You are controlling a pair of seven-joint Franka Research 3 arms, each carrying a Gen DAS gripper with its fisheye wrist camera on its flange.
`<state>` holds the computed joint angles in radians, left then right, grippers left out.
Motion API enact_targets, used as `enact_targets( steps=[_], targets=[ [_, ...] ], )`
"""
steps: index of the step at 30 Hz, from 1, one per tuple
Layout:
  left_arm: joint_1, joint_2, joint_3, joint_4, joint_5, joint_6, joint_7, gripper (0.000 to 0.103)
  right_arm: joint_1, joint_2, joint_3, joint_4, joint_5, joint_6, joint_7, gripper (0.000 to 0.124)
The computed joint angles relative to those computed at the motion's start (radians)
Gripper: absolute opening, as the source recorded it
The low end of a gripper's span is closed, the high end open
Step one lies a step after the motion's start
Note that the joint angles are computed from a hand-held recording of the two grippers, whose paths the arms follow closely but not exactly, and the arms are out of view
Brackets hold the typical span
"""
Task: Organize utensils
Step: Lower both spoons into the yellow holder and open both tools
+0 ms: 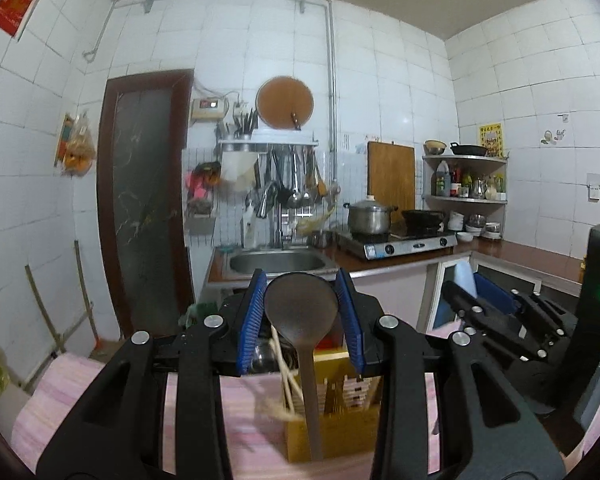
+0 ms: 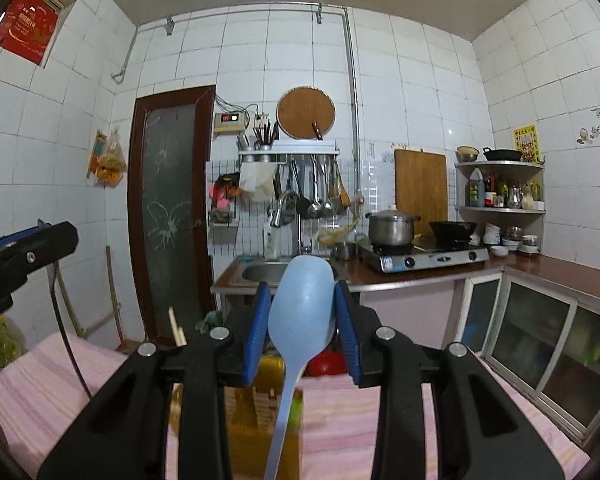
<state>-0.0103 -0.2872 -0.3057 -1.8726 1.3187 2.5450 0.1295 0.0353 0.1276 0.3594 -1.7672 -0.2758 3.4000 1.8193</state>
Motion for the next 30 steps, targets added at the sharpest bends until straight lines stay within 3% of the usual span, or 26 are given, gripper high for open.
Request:
enact_targets(
  steps=[3,7,16,26,30],
  targets=[
    [0.009,0.069,0.006,0.061,0.034,0.01,-0.017,0.035,0.105,0.069,-0.08,0.085,0.089,-0.006,-0.084,0.033],
    [-0.003,0.137,0.036,0.103,0.087,0.03,-0.061,0.035,0.148,0.159,-0.096,0.18,0.176,0.005,-0.14,0.033],
    [-0.046,0.228,0.105,0.106,0.162,0.033,-0.147,0.035,0.303,0.266,-0.219,0.258,0.365,0.055,-0.321,0.033],
    [-0.048,0.245,0.142,0.066,0.136,0.074,-0.159,0.035,0.25,0.267,-0.155,0.201,0.373,0.074,-0.416,0.034],
    [-0.041,0.241,0.151,0.047,0.09,0.102,-0.135,0.035,0.234,0.26,-0.142,0.191,0.37,0.038,-0.423,0.034]
  ],
)
